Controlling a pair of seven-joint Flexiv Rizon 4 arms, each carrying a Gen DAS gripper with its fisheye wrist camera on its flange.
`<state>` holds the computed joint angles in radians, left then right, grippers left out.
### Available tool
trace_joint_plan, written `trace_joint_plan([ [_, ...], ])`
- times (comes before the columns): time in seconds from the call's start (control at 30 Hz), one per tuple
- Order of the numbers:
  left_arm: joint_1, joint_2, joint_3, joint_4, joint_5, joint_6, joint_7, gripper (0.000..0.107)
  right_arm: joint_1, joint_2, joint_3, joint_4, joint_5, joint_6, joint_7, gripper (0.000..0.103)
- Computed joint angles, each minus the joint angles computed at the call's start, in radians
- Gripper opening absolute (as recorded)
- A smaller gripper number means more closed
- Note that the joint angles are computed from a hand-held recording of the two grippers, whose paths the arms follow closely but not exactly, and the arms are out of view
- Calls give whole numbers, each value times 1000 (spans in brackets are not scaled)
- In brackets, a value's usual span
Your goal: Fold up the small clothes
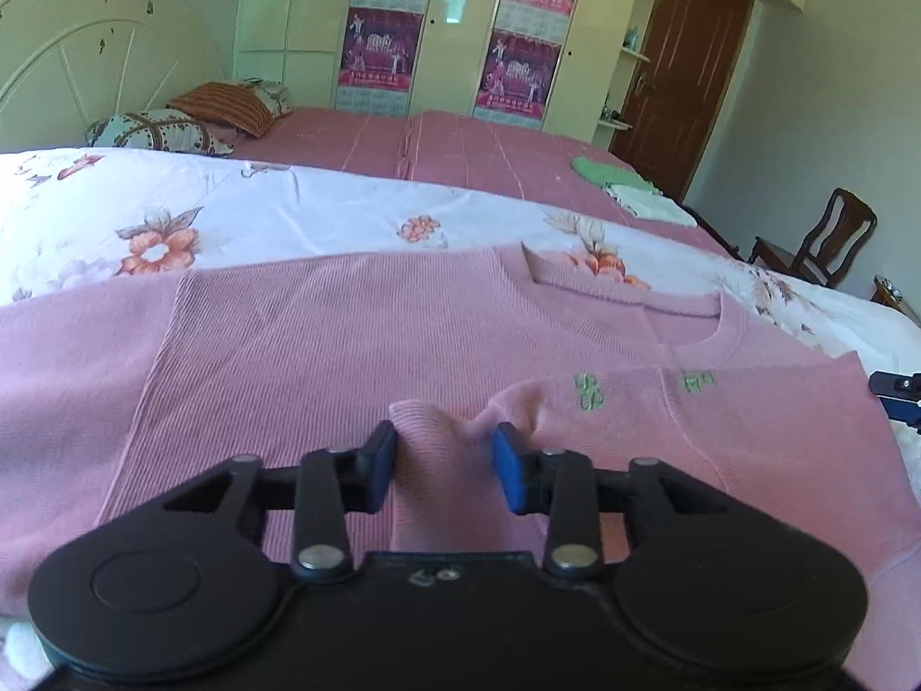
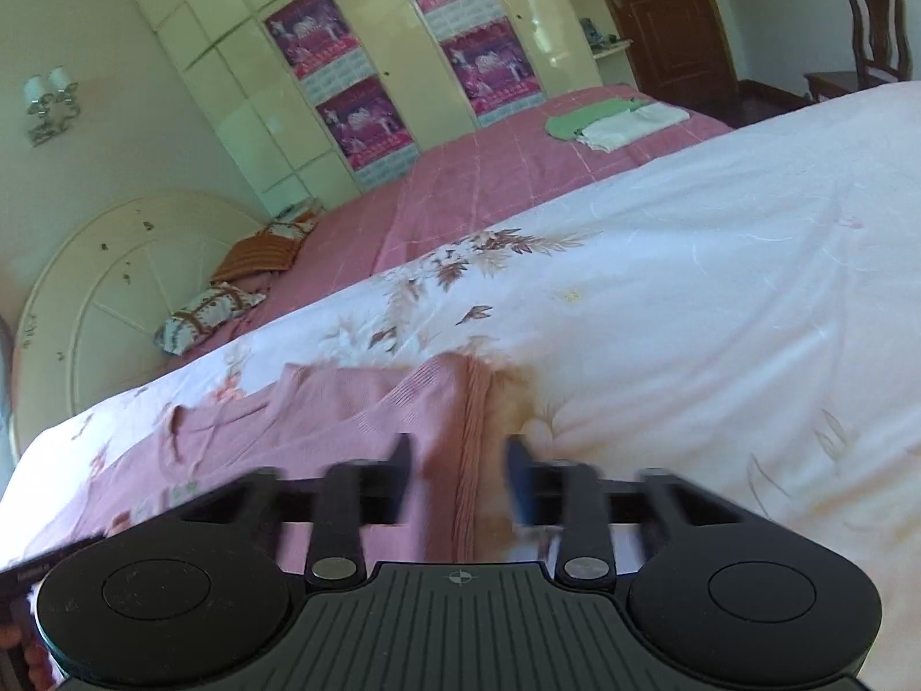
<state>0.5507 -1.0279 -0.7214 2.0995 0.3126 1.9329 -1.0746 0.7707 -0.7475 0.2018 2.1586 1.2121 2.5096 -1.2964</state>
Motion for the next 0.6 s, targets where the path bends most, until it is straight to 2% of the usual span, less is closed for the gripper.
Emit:
trace_joint_plan([
  [0.03, 11, -7, -18, -4, 6, -21, 7, 8, -12, -13, -5, -2, -33, -1, 12, 58],
  [0.07, -1, -5, -10, -1, 9, 16, 7, 7, -25, -19, -3, 7, -73, -6, 30, 53],
  [0.1, 2, -15, -14, 2, 34, 57, 14, 7, -38, -22, 0, 24, -125, -18, 52, 2],
  [0.13, 2, -15, -12, 6, 53, 89, 11, 7, -23, -8, -25, 22, -111, -64, 26, 5],
  [0.2, -19, -3, 17, 0, 66, 113, -4, 8, 22, -14, -59, 18, -74, -29, 3, 5],
  [0.27, -78, 29, 82, -22, 43, 66, -6, 10, 41, -19, -76, -8, -5, -42, -55, 5],
  [0.3, -97, 24, 110, -29, 59, 99, -2, 19, 27, -31, -67, -16, -5, -66, -60, 5],
  [0.33, -142, 48, 163, -19, 41, 159, -6, 39, 20, -53, -52, -6, -36, -35, -25, 5],
  [0.37, -161, 72, 187, 6, 2, 199, 7, 51, 16, -48, -46, -1, -37, -32, -26, 6],
  [0.4, -152, 81, 197, 22, 28, 242, -20, 59, 24, -15, -54, -14, 25, -63, -85, 19],
  [0.43, -115, 83, 195, 32, 119, 275, -87, 55, 61, 12, -79, -32, 117, -64, -161, 36],
  [0.47, -67, 82, 160, 61, 158, 288, -88, 53, 86, 12, -75, -28, 144, -8, -171, 37],
  [0.5, -45, 86, 151, 83, 199, 305, -102, 49, 104, 9, -37, 8, 106, 68, -116, 36],
  [0.57, -4, 81, 126, 114, 284, 300, -126, 48, 128, 24, 18, 15, 129, 112, -140, 23],
  [0.6, 5, 74, 115, 120, 314, 273, -136, 48, 145, 20, 39, 3, 145, 129, -179, 11],
])
